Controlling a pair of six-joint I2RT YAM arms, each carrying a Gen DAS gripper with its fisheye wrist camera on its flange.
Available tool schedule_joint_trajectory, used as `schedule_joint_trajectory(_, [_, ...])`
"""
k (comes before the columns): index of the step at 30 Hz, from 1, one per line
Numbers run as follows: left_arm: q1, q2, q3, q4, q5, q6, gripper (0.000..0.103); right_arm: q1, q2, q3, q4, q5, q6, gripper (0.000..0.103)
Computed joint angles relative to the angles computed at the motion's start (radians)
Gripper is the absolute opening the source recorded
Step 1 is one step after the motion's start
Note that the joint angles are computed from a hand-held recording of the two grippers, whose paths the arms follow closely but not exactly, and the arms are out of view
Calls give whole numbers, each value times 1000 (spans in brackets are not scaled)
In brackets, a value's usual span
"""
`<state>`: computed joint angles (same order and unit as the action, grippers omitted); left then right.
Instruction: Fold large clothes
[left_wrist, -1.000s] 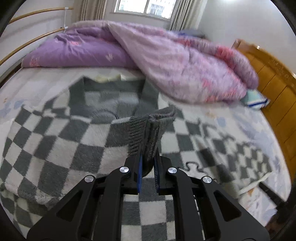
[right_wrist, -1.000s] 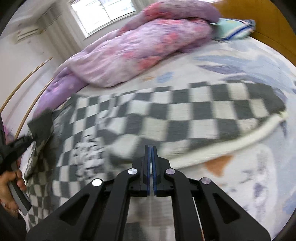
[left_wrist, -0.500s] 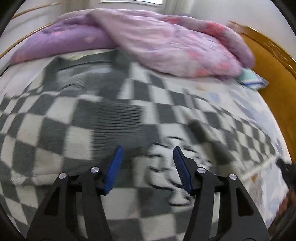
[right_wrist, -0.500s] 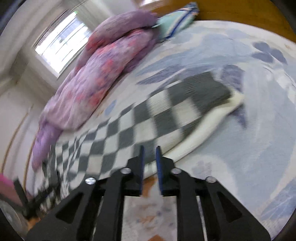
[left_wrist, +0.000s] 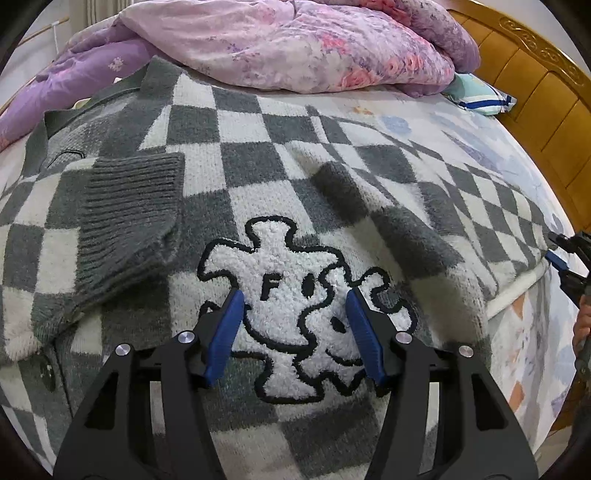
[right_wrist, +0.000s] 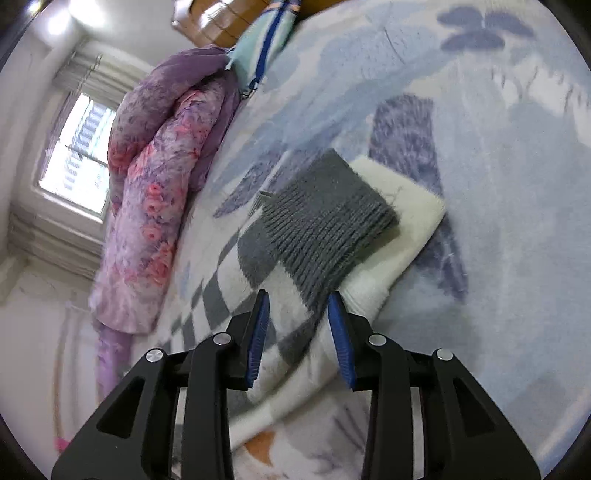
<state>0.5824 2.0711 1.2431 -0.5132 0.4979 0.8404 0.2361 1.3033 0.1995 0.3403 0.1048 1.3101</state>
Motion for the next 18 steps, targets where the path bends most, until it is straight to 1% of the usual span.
schedule_joint_trajectory(1, [-1,-1,-4,3,1,-3,57,-19,44,-15,73,-20,13,32])
schedule_joint_trajectory(4, [-8,-3,-14,19,0,-7,57,-42,123,-36,224,-35,12,32])
schedule_joint_trajectory(5, [-8,-4,-16,21,1,-5,57,-45,133,-27,224,-35,5,23])
schedule_joint_trajectory(6, [0,-5,-15,17,6,6,58,-35,113,-2,157,-6,-17,12])
schedule_joint_trajectory(7, [5,-3,-10,7,10,17,59,-24,89,10,119,13,-31,9])
schedule_joint_trajectory(8, [11,-1,4,-18,20,31,63,-10,65,23,80,37,-34,9])
schedule_joint_trajectory(9, [23,11,39,-81,49,60,70,22,9,34,25,82,-40,9])
schedule_joint_trajectory(10, [34,21,70,-141,69,89,84,53,-40,48,-24,123,-55,9])
schedule_joint_trajectory(11, [42,21,83,-172,76,105,86,114,-110,89,-129,192,-82,9])
schedule_joint_trajectory(12, [54,17,93,-202,89,127,86,166,-140,137,-207,251,-113,9])
schedule_joint_trajectory(14, [96,6,127,-291,147,190,86,289,-156,256,-346,373,-161,9])
schedule_joint_trajectory(15, [125,9,162,-362,187,240,86,349,-143,324,-402,425,-183,9])
schedule_joint_trajectory(16, [148,9,186,-411,211,278,86,402,-121,390,-446,467,-206,9])
schedule_joint_trajectory(17, [182,5,220,-454,229,314,86,448,-88,455,-482,507,-225,9])
schedule_joint_trajectory(18, [211,8,254,-482,240,335,86,512,-32,555,-532,559,-251,9])
